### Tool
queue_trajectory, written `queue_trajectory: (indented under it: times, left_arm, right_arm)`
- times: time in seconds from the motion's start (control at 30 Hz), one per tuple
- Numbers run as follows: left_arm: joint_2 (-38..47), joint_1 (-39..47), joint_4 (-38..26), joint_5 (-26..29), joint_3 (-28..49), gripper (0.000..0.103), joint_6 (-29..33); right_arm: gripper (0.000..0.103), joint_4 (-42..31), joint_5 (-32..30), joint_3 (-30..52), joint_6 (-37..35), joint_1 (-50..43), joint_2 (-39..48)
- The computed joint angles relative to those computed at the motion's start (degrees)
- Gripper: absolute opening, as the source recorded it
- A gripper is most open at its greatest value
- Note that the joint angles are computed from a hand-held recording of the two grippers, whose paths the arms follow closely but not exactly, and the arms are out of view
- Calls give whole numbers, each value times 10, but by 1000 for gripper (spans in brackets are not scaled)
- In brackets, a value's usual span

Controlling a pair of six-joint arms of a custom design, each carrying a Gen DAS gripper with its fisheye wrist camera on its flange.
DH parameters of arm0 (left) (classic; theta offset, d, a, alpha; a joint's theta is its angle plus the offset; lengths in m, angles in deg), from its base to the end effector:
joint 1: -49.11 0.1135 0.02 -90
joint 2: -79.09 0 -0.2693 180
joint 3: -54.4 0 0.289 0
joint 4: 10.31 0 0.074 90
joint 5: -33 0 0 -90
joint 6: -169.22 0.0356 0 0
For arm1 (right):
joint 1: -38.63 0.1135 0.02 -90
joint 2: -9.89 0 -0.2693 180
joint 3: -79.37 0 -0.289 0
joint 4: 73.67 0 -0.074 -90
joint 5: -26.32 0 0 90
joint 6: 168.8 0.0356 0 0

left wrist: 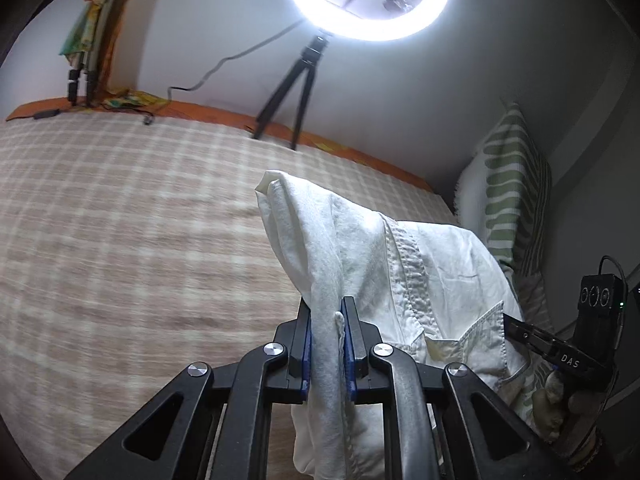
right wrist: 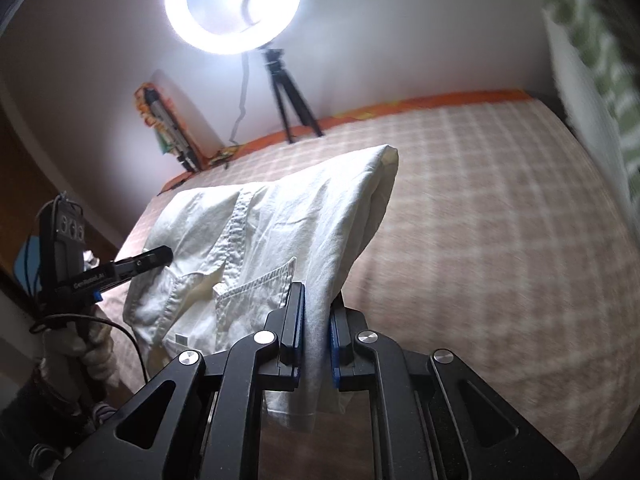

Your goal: Fold small clothes

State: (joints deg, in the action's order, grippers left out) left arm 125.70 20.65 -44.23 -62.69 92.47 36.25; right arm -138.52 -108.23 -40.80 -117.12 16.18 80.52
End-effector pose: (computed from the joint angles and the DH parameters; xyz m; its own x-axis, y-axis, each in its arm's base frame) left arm 0.1789 -0.0929 0.1924 -0.7137 -0.3847 -0.5854 -0.1046 0.8849 -0.4539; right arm 0.2306 -0.0683 0.2171 -0.7716 -0.1593 -0.6159 -0.4677 0.7982 0.3795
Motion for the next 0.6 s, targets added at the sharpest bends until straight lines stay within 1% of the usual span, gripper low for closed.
queue_trajectory:
  times: [0.1, 0.2, 0.27, 0.3, 0.4, 0.53, 0.6]
  left_arm:
    - [-70, 73, -66, 32, -6, 10, 53]
    - [-126, 155, -122, 71, -8, 10, 112]
    - [-153, 236, -151, 114, -7, 10, 162]
    - [-160, 278, -161, 137, -7, 10, 187]
    - [-153, 425, -181, 215, 0, 10, 286]
    - [-101, 579, -179, 292, 20, 10, 399]
    - [-70, 640, -175, 320, 31, 10, 445]
  right_arm:
    - [9, 45, 13, -28, 74, 70, -45]
    - [9, 100, 41, -49, 160, 152, -72]
    - [9, 147, 71, -59, 225, 222, -77]
    - [9, 163, 83, -62, 246, 247, -79]
    - [9, 220, 127, -58, 316, 344, -62]
    - [9, 283, 178, -38, 381, 447, -19]
    - [9, 315, 204, -18, 410, 495, 21]
